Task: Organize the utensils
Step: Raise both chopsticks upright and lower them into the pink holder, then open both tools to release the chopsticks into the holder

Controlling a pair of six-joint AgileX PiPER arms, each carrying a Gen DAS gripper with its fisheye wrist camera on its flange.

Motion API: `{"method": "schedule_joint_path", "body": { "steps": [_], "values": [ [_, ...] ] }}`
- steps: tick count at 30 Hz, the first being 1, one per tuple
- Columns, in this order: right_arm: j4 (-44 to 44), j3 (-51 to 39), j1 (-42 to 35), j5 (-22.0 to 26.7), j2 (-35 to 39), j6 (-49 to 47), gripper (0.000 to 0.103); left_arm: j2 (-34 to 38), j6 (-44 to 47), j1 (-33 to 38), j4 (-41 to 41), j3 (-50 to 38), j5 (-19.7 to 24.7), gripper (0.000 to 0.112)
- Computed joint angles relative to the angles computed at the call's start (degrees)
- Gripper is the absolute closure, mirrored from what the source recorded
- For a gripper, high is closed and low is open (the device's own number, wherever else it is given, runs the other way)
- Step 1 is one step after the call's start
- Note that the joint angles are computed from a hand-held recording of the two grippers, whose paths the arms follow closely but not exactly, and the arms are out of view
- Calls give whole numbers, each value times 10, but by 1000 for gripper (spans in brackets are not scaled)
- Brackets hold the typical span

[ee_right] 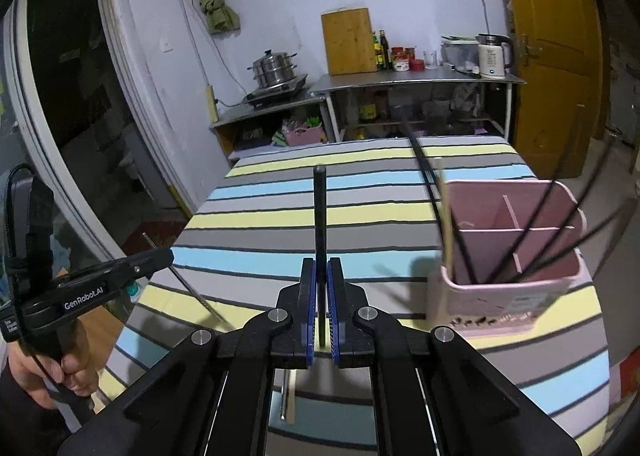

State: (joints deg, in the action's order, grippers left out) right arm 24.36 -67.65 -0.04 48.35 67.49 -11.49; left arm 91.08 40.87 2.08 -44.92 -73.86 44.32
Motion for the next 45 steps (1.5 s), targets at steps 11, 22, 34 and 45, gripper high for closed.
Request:
{"method": "schedule_joint_path", "body": {
  "steps": [11,22,34,45],
  "values": [
    [81,30,-131,65,-69,-82,98,-13,-24,-72,3,-12,27,108],
    [166,13,-306,148,-85,-175,97,9,-81,-163,13,-80,28,108],
    [237,-94,-408,166,-32,-212,97,84,-169,-221,34,-253,31,108],
    [245,-95,-391,103,5,-219,98,159,-219,-263,90,-340,-1,108]
  ]
}}
